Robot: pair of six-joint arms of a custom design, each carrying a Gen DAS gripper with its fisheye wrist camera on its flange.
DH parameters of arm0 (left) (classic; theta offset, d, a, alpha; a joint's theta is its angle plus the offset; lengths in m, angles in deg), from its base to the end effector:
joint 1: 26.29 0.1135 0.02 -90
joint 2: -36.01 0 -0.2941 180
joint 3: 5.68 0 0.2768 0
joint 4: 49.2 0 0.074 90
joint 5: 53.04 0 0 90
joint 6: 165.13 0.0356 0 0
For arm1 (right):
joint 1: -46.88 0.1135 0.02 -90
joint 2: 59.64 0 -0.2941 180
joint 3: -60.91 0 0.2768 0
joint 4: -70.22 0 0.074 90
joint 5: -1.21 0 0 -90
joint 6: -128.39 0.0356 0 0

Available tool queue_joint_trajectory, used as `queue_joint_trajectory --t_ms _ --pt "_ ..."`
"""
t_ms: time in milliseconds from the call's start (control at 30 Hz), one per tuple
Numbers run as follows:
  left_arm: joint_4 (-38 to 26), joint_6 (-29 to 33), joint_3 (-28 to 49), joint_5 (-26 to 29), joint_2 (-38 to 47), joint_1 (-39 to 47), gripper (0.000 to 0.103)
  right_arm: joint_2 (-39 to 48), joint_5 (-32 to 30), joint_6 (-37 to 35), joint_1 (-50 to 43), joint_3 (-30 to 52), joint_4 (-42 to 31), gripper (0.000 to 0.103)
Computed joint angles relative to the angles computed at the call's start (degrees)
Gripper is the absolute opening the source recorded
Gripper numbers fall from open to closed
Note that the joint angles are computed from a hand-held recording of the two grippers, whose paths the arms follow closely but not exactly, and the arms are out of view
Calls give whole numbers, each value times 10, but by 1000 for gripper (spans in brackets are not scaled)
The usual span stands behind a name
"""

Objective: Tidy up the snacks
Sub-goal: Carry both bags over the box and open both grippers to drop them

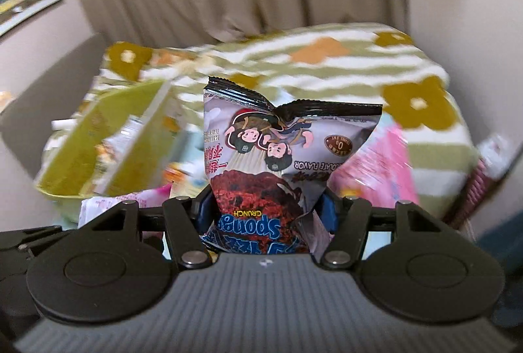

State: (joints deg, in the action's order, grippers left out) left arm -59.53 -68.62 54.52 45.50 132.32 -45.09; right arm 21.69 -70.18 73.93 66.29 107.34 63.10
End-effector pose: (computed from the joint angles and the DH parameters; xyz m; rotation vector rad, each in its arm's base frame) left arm 0.3308 -0.1182 0.1636 0.5923 2.3131 -0.2793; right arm 0.2704 0.0832 0.1738 0.4793 2.2102 0.1352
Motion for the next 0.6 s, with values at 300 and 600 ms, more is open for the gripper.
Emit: queue_joint_trajectory --t_ms 300,600 --pt "-42 42 136 28 60 152 44 123 0 -17 71 177 -16 76" --pt "-148 92 352 62 209 224 45 307 -17 -20 94 420 -85 77"
